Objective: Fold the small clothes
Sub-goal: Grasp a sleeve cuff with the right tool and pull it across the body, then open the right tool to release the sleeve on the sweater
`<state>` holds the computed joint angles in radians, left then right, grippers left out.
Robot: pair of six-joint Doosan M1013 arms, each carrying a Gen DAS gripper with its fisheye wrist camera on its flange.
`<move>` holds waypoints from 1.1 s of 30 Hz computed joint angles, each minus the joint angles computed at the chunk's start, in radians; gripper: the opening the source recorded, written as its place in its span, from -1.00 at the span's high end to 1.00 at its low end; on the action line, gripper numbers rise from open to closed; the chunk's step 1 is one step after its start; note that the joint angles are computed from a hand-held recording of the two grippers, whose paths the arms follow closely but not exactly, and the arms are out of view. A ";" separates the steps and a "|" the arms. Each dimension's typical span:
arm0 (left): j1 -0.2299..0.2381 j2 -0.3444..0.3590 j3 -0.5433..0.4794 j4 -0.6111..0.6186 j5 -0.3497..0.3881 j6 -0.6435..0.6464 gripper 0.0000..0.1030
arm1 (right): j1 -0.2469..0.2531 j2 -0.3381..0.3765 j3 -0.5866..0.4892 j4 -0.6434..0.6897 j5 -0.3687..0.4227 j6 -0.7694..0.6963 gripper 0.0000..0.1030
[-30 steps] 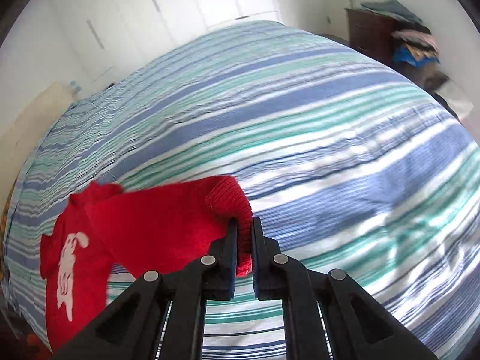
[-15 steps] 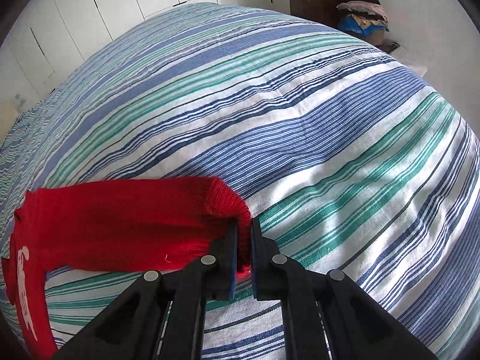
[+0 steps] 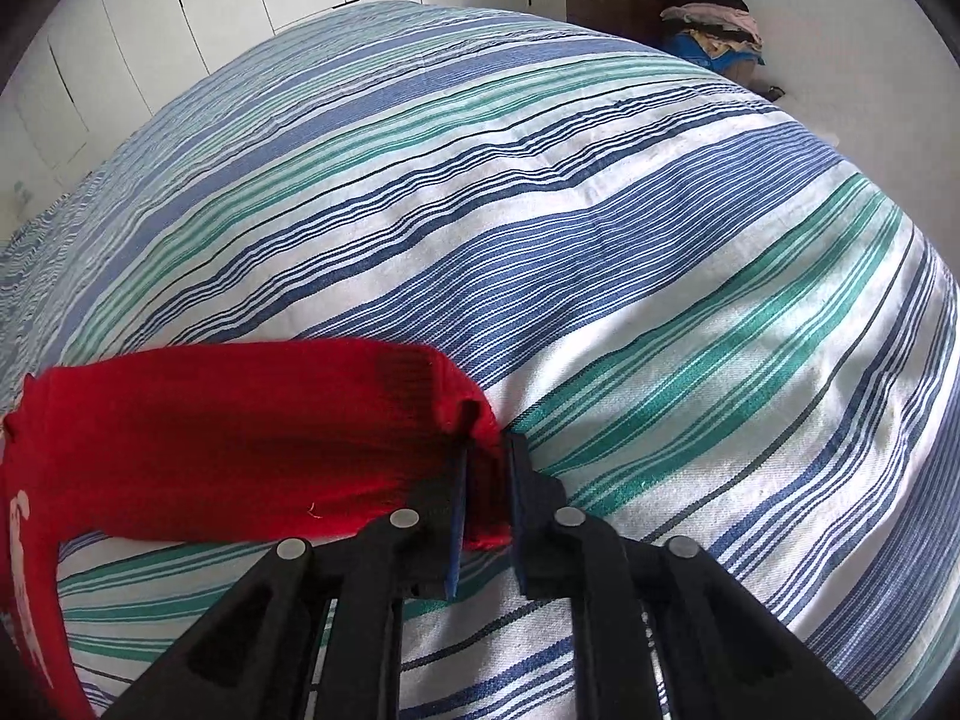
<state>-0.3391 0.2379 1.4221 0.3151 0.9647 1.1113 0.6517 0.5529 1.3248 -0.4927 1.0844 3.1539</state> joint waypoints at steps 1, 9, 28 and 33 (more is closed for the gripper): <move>0.020 0.021 -0.024 -0.092 -0.037 0.069 -0.89 | 0.003 -0.014 0.011 0.002 -0.015 0.013 0.23; 0.061 0.279 -0.239 -0.361 0.019 0.250 -0.67 | 0.146 -0.152 0.106 -0.227 -0.133 0.264 -0.43; -0.040 0.122 -0.001 -0.458 0.056 1.102 -0.60 | 0.279 -0.091 -0.004 -0.242 -0.085 0.204 -0.53; 0.050 0.226 -0.201 -0.553 0.081 0.698 -0.59 | 0.273 -0.097 0.010 -0.237 -0.102 0.232 -0.53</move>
<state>-0.2892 0.4638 1.2213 -0.2383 1.0456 1.8095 0.9247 0.4555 1.3344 -0.7300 0.9821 3.3862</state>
